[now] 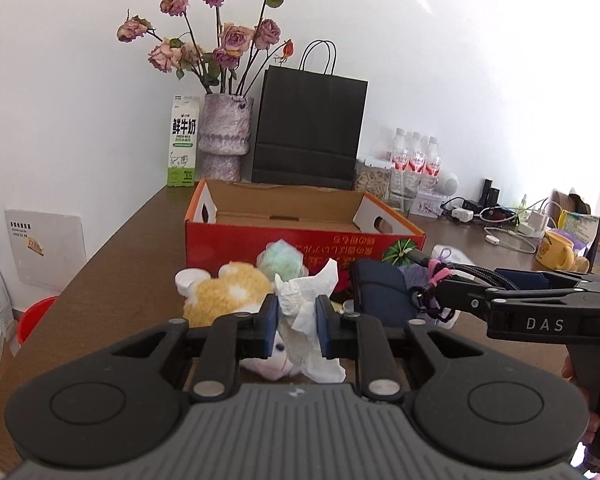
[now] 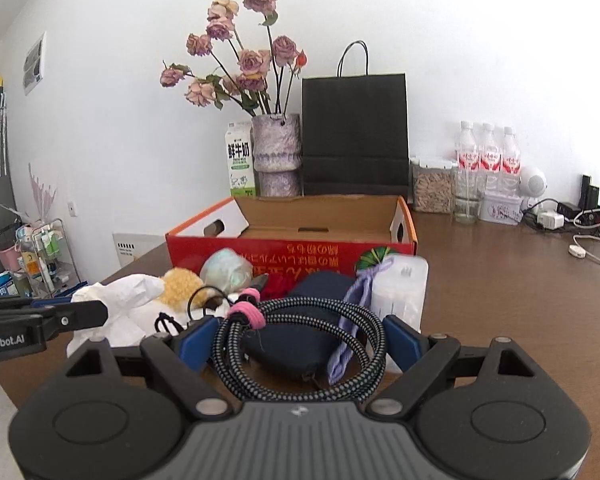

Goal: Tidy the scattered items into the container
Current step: 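Carry the tissue over the cardboard box and open the left gripper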

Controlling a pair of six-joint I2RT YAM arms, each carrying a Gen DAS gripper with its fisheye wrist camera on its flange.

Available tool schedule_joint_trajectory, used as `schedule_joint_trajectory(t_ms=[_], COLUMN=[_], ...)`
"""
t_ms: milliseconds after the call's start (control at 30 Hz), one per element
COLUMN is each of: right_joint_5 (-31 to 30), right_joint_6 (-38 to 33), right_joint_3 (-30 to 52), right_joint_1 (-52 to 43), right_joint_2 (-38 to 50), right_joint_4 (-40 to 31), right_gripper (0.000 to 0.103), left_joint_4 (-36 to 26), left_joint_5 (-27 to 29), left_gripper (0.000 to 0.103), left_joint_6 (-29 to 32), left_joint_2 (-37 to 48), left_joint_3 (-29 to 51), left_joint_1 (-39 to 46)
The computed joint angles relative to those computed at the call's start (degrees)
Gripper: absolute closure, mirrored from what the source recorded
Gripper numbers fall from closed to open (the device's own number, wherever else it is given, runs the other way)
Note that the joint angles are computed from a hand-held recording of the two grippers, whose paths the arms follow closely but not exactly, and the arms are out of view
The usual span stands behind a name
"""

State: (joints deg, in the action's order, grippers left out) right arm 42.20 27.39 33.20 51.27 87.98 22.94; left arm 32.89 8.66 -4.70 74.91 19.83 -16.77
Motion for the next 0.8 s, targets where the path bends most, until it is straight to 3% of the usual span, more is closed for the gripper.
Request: schedule_joint_trajectory(t_ms=[200, 400, 667, 800], right_joint_5=[-3.51, -8.29, -15.58, -19.76], right_joint_6=[-7.84, -12.09, -16.63, -18.30], right_joint_3=[5.78, 13.65, 26.50, 37.13], right_joint_1=[-6.16, -12.27, -19.97, -23.87], right_joint_2=[2.18, 6.77, 13.98, 20.10], right_joint_4=[4.17, 4.11, 1.42, -3.75], right_gripper=[0.015, 0.015, 0.015, 0.015], left_joint_4=[2.29, 1.13, -5.55, -11.80], left_joint_5=[-0.67, -0.77, -1.42, -2.87], left_gripper=[0.083, 0.083, 0.083, 0.083], left_joint_6=[-1.76, -3.71, -6.60, -7.72], left_joint_2=[5.64, 14.57, 26.78, 34.72], left_joint_3=[8.22, 19.36, 38.46, 51.08], left_joint_1=[-1.34, -1.18, -0.11, 0.00])
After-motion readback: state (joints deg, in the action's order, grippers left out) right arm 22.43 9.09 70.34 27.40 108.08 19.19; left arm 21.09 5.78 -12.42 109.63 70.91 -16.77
